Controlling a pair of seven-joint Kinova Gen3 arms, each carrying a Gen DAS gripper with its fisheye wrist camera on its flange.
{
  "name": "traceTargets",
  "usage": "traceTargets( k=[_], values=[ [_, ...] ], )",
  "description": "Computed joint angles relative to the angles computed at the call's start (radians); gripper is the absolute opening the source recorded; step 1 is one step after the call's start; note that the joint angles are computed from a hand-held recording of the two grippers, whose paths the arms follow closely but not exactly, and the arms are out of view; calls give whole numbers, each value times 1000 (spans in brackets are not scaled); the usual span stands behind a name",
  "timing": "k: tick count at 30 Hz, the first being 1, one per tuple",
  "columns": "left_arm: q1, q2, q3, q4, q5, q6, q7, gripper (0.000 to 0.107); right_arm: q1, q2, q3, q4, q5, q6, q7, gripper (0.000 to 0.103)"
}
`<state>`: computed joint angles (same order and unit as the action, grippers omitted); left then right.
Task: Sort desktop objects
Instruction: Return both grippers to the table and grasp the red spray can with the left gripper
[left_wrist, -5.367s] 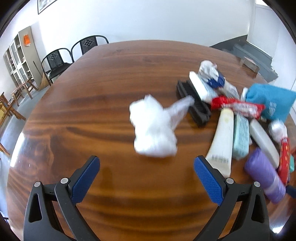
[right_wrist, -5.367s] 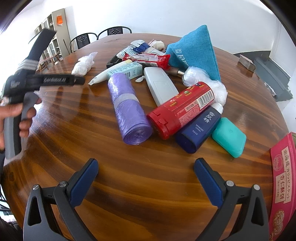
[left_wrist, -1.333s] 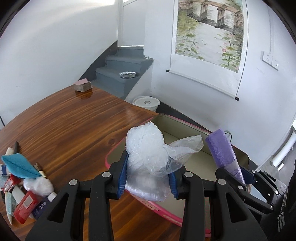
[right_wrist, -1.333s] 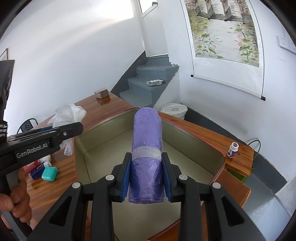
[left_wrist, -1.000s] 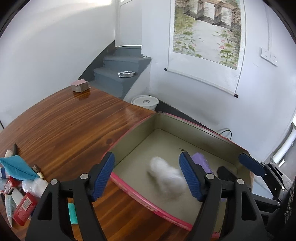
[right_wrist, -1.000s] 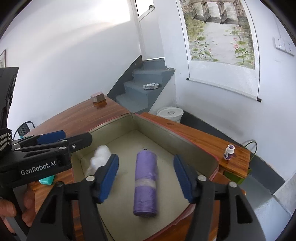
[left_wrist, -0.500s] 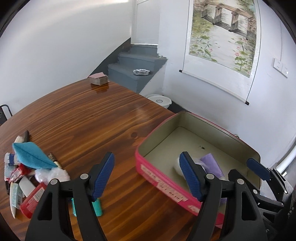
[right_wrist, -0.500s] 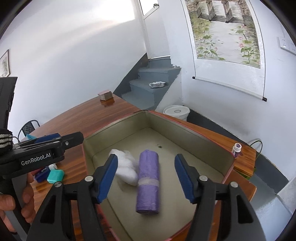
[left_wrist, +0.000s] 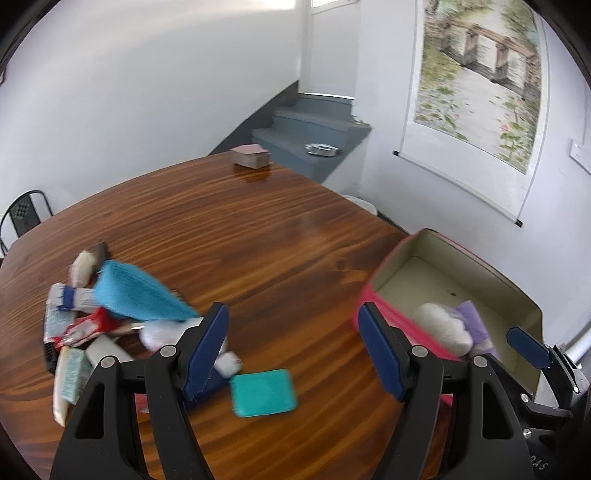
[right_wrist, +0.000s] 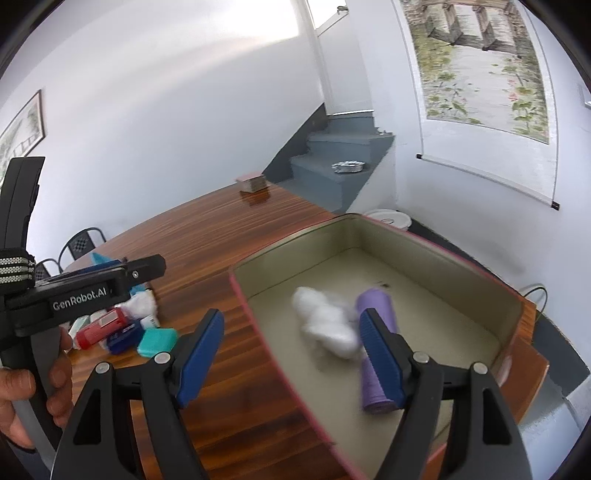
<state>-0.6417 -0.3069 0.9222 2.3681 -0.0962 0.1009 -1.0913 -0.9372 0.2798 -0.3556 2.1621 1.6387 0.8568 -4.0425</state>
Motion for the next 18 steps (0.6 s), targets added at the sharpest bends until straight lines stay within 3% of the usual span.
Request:
traceTargets(
  k=[10, 18],
  values=[
    [199, -18, -353, 78, -33, -1, -83, 76, -21, 35, -4, -53, 2, -59, 51, 80],
    [355, 27, -622, 109, -36, -7, -194, 76, -33, 51, 14, -113, -48, -113, 154, 81]
  ],
)
